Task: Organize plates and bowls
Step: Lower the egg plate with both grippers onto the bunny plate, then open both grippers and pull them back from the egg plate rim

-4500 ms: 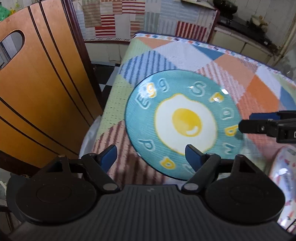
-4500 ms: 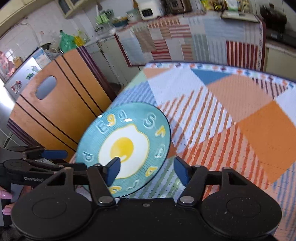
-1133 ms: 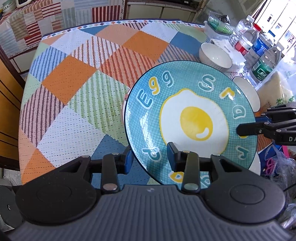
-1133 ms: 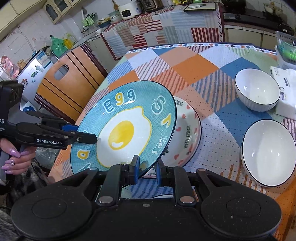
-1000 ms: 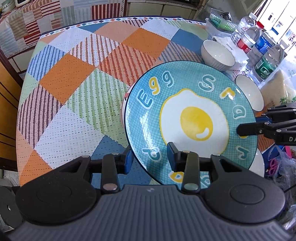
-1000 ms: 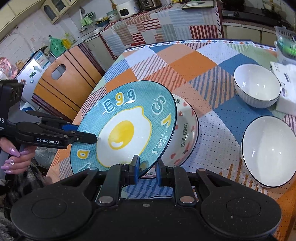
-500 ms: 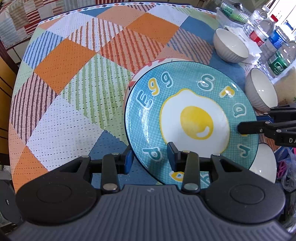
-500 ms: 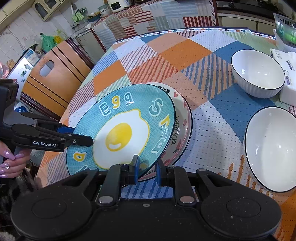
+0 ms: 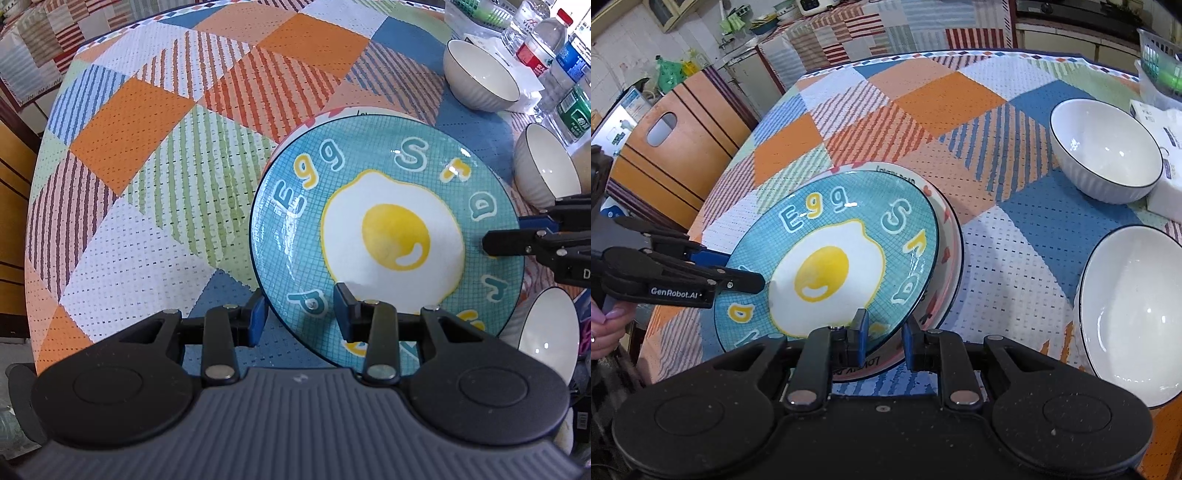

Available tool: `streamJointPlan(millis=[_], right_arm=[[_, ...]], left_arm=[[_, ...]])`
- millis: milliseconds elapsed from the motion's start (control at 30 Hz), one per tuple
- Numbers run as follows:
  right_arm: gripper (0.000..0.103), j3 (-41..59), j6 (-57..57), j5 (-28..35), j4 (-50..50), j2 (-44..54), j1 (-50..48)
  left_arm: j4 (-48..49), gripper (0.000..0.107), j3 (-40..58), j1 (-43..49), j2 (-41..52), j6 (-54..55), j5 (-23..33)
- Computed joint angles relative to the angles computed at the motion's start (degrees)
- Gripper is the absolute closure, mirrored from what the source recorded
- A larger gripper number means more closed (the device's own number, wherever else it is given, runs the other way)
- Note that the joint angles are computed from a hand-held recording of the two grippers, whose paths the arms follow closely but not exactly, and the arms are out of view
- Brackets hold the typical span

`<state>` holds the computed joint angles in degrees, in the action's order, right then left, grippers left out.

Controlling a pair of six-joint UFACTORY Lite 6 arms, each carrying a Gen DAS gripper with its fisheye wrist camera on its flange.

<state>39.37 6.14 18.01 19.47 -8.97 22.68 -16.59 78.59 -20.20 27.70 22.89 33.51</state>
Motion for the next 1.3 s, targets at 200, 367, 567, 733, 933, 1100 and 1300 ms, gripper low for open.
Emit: streamJointPlan(millis=[200, 367, 567, 733, 933, 1100, 1300], right_arm=[[0.076, 2.63, 25.36, 1.97, -24.77, 1.34, 5.62], [0.072, 7.23, 47.35, 9.79, -45.86, 5.59, 13.25], [0.072, 9.35, 56.92, 13.31, -54.01, 9.79, 15.84], [0.074, 7.67, 55.76, 13.66, -52.66, 5.36, 15.79], [0.074, 8.13, 56.78, 20.94, -52.01, -4.45, 20.02], [0.073, 11.12, 59.29, 30.13, -53.89, -10.56, 26.50], [0.069, 14.92, 62.24, 38.90, -56.67, -14.03, 33.38]], left_arm=[[3.81, 0.071, 0.25, -1.57, 0.25, -4.47, -0.77], [8.01, 0.071, -0.65, -3.27, -0.29, -8.20, -1.45], [8.60, 0.075, -1.28, -3.19, -1.76, -7.35, -0.90], [3.08, 0.077, -2.10, -1.37, -7.17, -1.03, 1.49], [1.58, 0.076, -3.42, -2.22, -16.16, 1.44, 5.16], [1.84, 0.076, -4.35, -3.65, -23.18, 1.54, 8.30], [2.60, 0.072, -3.88, -5.30, -27.75, 0.09, 11.20]])
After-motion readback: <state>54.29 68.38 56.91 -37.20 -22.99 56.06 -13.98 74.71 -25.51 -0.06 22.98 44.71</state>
